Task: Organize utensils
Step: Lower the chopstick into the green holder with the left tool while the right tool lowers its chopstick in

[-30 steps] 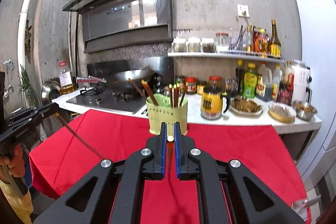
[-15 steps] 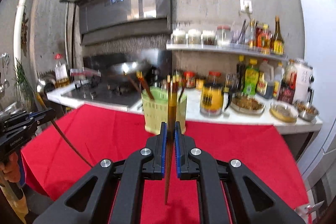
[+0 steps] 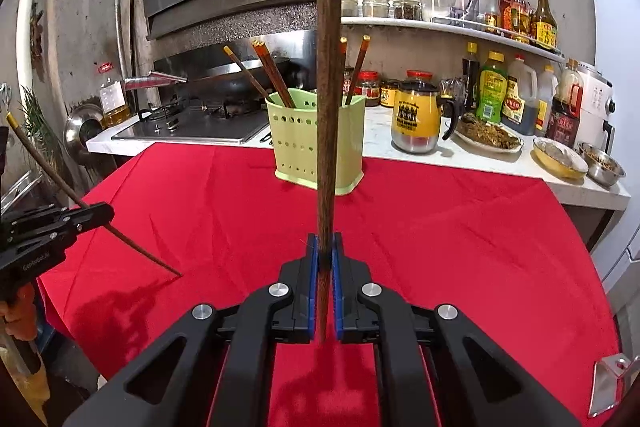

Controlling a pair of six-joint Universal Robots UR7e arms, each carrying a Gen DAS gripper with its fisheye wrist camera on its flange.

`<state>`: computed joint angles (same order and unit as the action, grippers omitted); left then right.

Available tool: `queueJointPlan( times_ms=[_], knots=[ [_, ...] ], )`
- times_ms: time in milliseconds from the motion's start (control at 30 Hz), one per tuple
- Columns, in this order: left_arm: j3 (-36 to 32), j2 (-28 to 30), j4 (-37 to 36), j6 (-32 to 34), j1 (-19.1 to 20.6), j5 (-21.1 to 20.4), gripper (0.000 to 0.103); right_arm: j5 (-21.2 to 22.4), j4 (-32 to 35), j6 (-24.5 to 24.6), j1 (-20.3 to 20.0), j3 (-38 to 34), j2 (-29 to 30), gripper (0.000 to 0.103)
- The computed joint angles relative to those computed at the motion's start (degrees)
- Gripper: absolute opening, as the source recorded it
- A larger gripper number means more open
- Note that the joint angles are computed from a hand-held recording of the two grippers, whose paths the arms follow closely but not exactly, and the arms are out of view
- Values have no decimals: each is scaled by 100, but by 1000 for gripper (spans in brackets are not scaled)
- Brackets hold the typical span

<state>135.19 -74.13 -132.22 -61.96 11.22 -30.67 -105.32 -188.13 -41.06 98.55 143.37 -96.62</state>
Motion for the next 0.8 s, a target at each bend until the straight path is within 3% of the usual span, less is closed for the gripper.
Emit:
queueJointPlan(
  times_ms=[133,367,567,667,800],
  knots=[
    [-281,212,-579,741,232,361,6,-70,-191,-71,190,-337,302,6],
    [-1041,897,-2705,3089,804,849,6,-192,-794,-289,404,-1350,1158,6],
    [-2038,1651,-4685,5295,1300,770,6,-23,-954,-329,430,-2381,1812,6],
    [-2536,1899,-5138,5938,1502,543,6,162,-889,-253,464,-2820,2030,6],
    [-3044,2175,-5110,6203,1782,192,6,525,-657,-163,467,-3240,2261,6]
  ],
)
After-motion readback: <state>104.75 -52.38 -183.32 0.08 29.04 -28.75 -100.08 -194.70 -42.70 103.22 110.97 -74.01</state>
